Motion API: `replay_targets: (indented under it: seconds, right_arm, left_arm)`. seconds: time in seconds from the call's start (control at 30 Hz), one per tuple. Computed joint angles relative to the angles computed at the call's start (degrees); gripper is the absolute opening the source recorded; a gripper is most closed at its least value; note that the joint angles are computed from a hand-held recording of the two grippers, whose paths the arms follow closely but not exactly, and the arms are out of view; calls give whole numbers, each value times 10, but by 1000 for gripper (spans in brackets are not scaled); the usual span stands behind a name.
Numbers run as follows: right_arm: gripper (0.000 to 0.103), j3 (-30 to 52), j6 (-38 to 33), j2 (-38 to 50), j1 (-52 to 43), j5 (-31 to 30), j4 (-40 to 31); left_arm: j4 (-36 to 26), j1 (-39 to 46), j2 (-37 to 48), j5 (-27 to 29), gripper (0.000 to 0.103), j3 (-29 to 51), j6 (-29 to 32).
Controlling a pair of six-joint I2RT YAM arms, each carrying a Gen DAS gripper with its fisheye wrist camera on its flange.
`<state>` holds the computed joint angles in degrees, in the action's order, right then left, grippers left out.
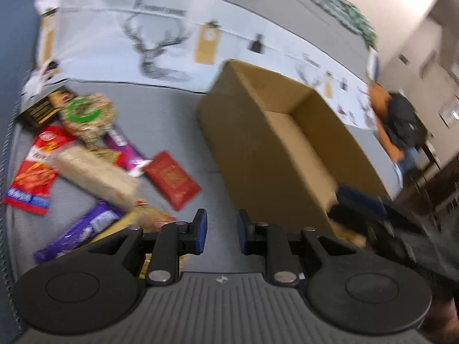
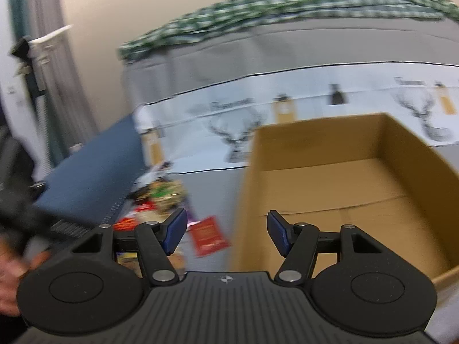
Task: Organize snacks
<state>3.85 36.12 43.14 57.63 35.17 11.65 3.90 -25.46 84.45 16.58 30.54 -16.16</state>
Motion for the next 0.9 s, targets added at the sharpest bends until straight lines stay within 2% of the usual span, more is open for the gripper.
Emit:
replay_targets:
  seconds: [0.03, 0.1, 0.27, 0.37, 0.5, 0.57, 0.67, 0.8, 0.87, 0.9]
  right_arm:
    - [64, 2, -10, 40, 16, 0, 46]
    - [64, 18, -12, 85, 20, -31, 73]
    - [64, 49, -30, 278, 55, -57, 234]
    - [64, 76, -23, 365, 64, -72, 271]
    - [67, 121, -33, 462, 56, -95, 284]
    - [80, 150, -27, 508, 47, -107, 269]
    - [82, 181, -14, 553, 25, -127, 251]
    - [84, 217, -16, 607, 3, -153, 247]
    - [85, 230, -26, 637, -3, -160, 262]
    - [85, 241, -32, 652, -6, -159, 258]
  left_arm:
    - [-7, 9, 9, -1, 24, 7, -9]
    - [-15, 30, 30, 3, 24, 19, -23]
    - [-19, 62, 41, -16, 24, 18, -61]
    - [-18, 86, 31, -11, 24, 5, -90]
    - [-26, 104, 32, -22, 24, 1, -104]
    - [-34, 109, 36, -24, 24, 3, -103]
    - [-38, 114, 50, -21, 24, 7, -93]
    - [-53, 101, 74, -50, 27, 23, -83]
    - [-59, 93, 88, -61, 37, 32, -79]
    - [-60, 90, 95, -64, 38, 36, -76]
